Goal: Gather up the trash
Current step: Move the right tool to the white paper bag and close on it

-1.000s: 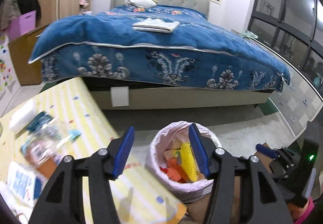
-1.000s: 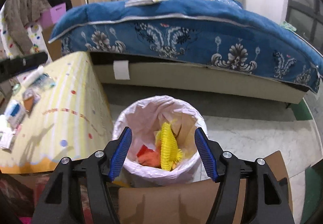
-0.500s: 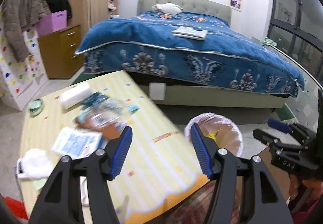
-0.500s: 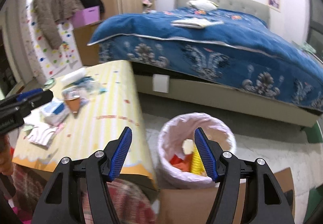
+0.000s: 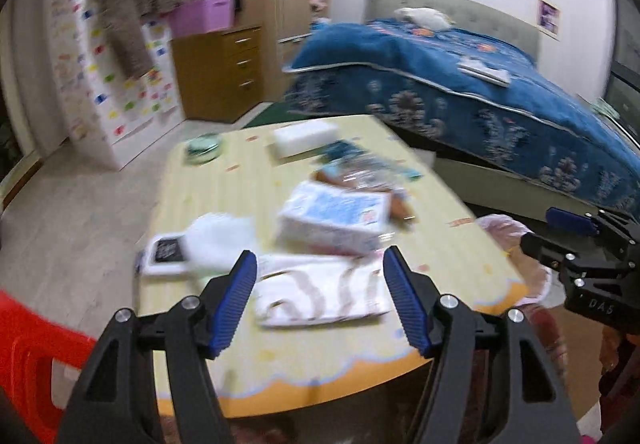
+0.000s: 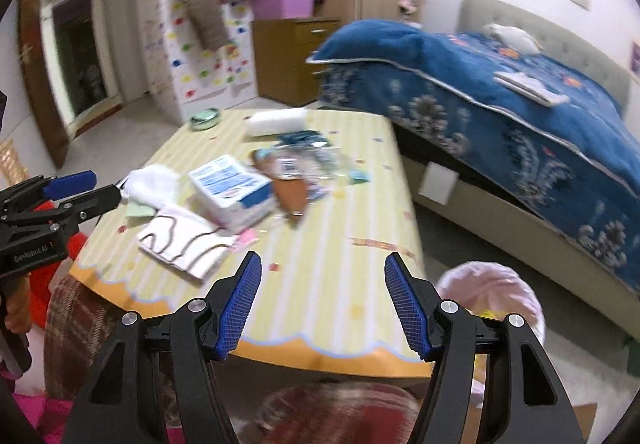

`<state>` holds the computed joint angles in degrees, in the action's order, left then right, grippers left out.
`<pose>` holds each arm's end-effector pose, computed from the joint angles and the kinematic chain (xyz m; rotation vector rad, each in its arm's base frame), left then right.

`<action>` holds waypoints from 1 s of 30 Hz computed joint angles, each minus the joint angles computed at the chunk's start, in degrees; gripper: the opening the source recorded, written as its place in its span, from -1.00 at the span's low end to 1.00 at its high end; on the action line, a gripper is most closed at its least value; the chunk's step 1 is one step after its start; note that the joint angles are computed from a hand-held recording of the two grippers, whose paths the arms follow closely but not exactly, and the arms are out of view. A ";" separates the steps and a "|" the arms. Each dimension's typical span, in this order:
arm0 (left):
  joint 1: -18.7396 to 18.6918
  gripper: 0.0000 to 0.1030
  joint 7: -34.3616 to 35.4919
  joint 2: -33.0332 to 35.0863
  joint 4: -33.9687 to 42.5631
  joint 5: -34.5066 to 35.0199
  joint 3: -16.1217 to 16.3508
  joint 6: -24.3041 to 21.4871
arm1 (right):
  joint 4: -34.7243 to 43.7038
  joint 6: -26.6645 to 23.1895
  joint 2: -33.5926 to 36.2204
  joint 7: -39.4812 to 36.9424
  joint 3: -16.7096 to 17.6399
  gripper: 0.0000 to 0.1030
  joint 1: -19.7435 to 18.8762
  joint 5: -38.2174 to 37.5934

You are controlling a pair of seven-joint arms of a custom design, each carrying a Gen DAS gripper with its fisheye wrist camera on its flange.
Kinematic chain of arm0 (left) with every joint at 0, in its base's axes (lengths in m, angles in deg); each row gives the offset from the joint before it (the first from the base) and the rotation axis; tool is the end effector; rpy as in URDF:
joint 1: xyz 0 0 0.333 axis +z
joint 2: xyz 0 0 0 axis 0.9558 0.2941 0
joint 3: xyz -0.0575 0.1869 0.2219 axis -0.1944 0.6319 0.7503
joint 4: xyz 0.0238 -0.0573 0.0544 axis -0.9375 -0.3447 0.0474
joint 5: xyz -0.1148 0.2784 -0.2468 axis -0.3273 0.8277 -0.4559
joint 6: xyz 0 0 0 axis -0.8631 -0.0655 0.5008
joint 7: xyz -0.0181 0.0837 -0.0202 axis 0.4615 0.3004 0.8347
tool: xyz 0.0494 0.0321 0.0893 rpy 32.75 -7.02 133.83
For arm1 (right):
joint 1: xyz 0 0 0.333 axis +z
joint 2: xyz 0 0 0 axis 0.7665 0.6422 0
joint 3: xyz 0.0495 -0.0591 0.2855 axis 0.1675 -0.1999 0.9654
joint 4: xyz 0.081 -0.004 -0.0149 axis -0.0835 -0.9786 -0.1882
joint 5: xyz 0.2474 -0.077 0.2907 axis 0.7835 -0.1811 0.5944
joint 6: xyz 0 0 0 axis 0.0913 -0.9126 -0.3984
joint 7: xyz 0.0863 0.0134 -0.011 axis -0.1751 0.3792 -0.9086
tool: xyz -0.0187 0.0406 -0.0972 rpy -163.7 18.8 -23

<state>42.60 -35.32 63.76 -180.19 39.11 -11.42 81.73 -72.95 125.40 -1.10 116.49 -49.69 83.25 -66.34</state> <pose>0.5051 -0.4222 0.3466 -1.6394 1.8511 -0.8302 0.5141 0.3500 0.3761 -1.9786 1.4858 -0.6181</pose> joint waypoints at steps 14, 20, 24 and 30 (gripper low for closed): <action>6.13 0.26 -9.84 -5.96 -11.69 2.81 -1.12 -2.67 | 11.91 -0.64 12.53 -25.27 4.80 0.24 1.93 20.61; 6.81 0.26 -10.52 -5.57 -11.90 3.44 -1.08 -1.82 | 18.31 -2.57 17.92 -36.10 6.93 0.18 1.95 28.08; 6.97 0.26 -10.15 -5.35 -11.80 3.15 -1.02 -2.52 | 24.91 -5.92 22.97 -43.25 8.31 0.18 1.64 32.83; 7.31 0.26 -10.36 -5.46 -12.08 2.80 -0.90 -2.90 | 30.79 -7.32 27.58 -51.18 7.83 0.20 2.86 37.18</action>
<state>49.91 -45.68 58.29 -192.27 41.90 -12.32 78.84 -42.17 118.07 26.47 65.30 -41.86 86.11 -29.16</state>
